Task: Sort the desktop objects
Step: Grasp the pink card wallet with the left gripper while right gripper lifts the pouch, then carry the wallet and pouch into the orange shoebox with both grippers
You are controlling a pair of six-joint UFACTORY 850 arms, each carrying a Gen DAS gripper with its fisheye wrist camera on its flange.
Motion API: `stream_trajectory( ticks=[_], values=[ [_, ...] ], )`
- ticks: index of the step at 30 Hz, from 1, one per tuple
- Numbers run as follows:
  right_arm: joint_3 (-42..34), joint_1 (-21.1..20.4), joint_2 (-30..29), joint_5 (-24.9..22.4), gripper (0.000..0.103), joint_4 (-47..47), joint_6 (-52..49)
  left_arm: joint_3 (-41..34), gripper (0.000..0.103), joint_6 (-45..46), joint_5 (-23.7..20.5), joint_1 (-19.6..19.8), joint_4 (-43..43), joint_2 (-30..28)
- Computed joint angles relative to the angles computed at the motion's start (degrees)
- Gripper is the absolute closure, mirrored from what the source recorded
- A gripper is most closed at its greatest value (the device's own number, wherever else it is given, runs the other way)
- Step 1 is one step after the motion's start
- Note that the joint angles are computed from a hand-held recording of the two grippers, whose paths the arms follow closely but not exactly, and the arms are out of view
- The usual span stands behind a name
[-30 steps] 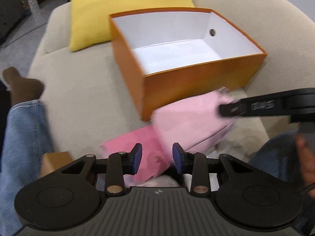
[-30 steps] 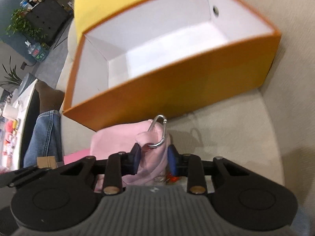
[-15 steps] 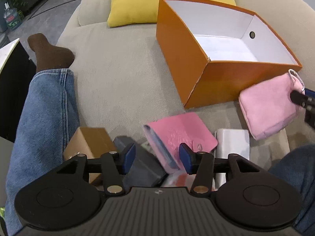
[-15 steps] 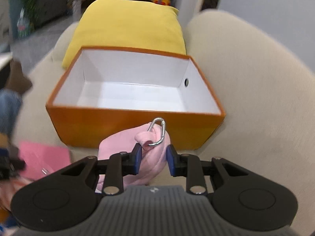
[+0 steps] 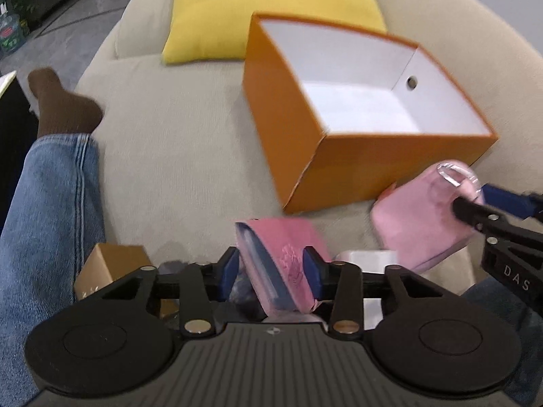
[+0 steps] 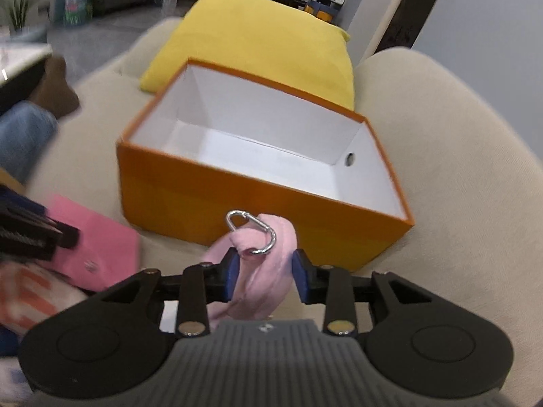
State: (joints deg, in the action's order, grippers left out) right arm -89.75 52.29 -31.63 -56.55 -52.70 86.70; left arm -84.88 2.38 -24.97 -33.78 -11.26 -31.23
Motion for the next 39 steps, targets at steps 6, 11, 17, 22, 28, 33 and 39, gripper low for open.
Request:
stream_trajectory(
  ticks=[6, 11, 17, 22, 28, 33, 39],
  values=[
    [6.4, -1.9, 5.2, 8.7, 0.056, -0.2, 9.6, 0.1, 0.068, 4.5, 3.1, -0.7, -5.1, 0.2],
    [11.2, -4.3, 8.5, 19.3, 0.055, -3.5, 16.8, -0.4, 0.069, 10.1, 2.1, -1.1, -11.0, -0.5],
    [10.2, -7.4, 6.7, 23.8, 0.066, 4.2, 11.8, -1.4, 0.072, 2.9, 2.2, -2.1, -3.1, -1.3],
    [9.0, -7.3, 5.6, 26.0, 0.076, 6.4, 9.6, -0.7, 0.079, 2.3, 2.9, -1.9, -3.7, -0.9],
    [9.3, -6.4, 7.5, 24.6, 0.078, 4.2, 9.4, 2.7, 0.085, 4.3, 6.5, -2.6, -5.4, 3.0],
    [11.6, -5.3, 11.7, 22.3, 0.078, -1.3, 13.6, 5.5, 0.085, 16.6, 7.9, -2.7, -18.2, 7.4],
    [11.4, -3.9, 14.2, 16.6, 0.078, -10.0, 18.8, 4.7, 0.085, 37.9, 9.6, -3.8, -38.2, 10.0]
  ],
)
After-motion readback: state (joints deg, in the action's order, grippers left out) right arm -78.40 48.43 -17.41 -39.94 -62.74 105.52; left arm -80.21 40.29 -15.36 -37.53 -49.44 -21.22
